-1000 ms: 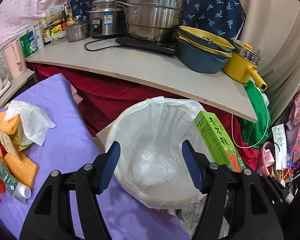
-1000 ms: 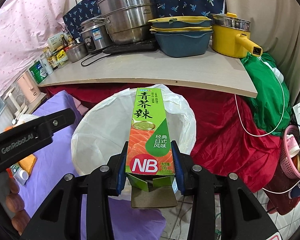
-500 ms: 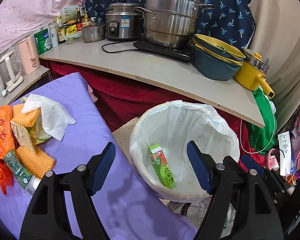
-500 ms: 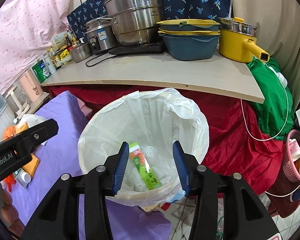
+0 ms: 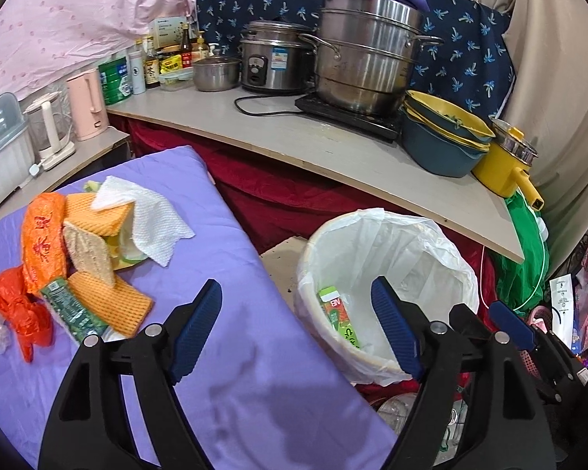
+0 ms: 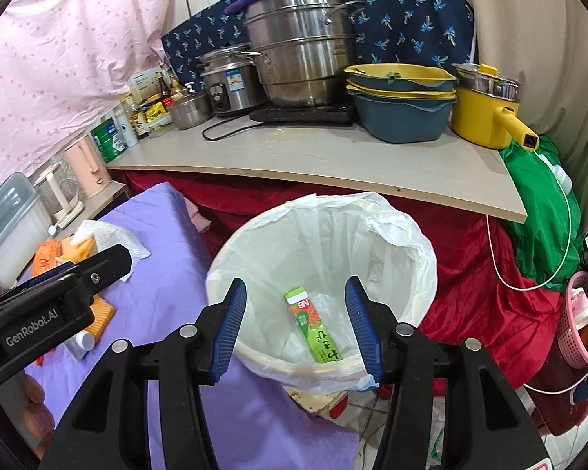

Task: Collect trash
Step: 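Open the right tool over the bin to drop the green box, then grasp the clear plastic bag with the left tool while the right tool grasps the red bag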

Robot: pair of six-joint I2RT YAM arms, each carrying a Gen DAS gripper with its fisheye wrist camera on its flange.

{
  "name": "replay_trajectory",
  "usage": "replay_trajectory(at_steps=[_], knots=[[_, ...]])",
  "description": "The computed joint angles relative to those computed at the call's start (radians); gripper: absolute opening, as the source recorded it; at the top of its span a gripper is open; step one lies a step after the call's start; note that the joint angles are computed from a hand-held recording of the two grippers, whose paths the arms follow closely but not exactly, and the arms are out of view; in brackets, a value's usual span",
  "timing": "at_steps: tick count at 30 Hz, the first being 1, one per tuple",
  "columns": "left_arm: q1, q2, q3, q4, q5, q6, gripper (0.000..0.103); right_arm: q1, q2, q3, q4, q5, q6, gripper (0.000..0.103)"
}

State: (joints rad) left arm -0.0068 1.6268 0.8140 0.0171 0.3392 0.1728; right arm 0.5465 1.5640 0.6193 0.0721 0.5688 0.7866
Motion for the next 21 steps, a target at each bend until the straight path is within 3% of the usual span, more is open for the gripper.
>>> replay_trajectory(at_steps=[21], knots=[[0.369, -0.007, 0.002, -0.042, 0.101, 0.142, 0.075, 0.234, 0.206, 0.300, -0.123, 0.036, 0.008, 0.053]])
